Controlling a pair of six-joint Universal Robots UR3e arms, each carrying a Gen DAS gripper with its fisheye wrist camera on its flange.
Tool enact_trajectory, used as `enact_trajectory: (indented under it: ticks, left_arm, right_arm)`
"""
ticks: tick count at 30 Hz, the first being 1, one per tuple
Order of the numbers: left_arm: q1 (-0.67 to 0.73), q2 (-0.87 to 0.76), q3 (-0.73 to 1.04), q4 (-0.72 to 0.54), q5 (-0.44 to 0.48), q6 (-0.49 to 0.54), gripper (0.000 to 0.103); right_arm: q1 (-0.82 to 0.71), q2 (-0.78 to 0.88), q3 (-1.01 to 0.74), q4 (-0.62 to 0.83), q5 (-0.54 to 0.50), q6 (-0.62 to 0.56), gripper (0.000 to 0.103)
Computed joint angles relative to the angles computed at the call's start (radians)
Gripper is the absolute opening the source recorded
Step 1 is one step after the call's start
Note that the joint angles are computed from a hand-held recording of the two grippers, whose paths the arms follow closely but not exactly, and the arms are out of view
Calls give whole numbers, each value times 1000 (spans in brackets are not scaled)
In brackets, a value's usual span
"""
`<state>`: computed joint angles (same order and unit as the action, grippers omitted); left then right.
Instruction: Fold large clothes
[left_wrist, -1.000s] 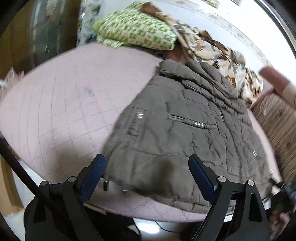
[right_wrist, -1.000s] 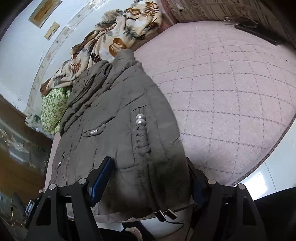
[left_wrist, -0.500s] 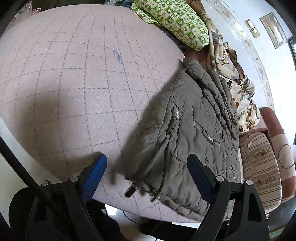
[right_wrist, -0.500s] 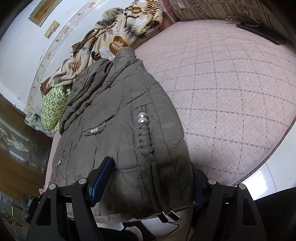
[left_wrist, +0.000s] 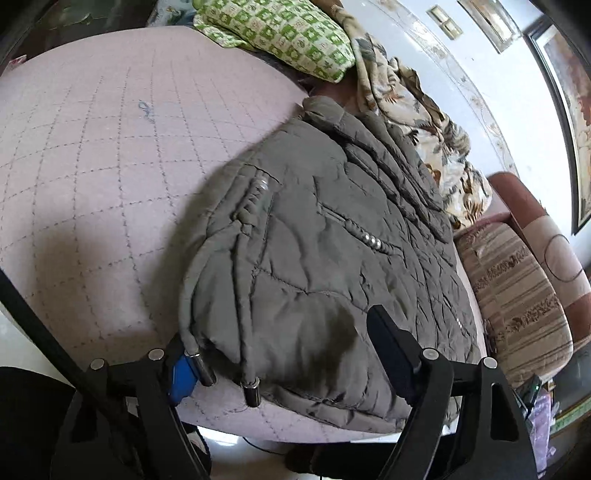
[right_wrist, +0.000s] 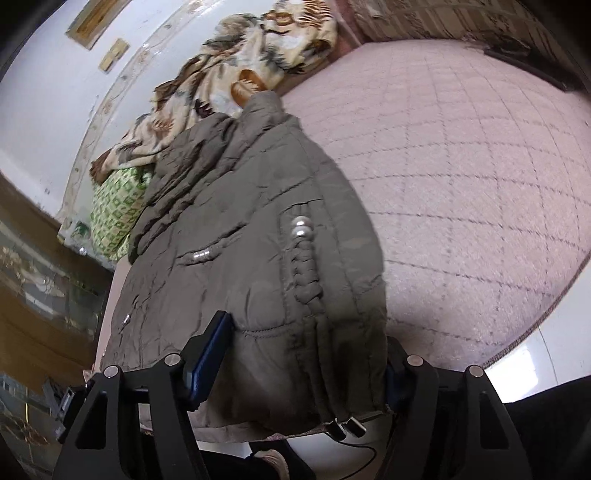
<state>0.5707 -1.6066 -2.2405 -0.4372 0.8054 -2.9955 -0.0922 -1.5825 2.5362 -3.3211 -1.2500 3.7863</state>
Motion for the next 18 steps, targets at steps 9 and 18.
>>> enact_trajectory:
  ticks: [9, 18]
  left_arm:
    - [-15, -18, -28, 121, 39, -47, 64]
    - [-56, -50, -9, 168, 109, -77, 53]
  right_arm:
    - [-1, 18, -12, 5, 36, -29, 34]
    - [-91, 56, 92, -136, 162, 27, 41]
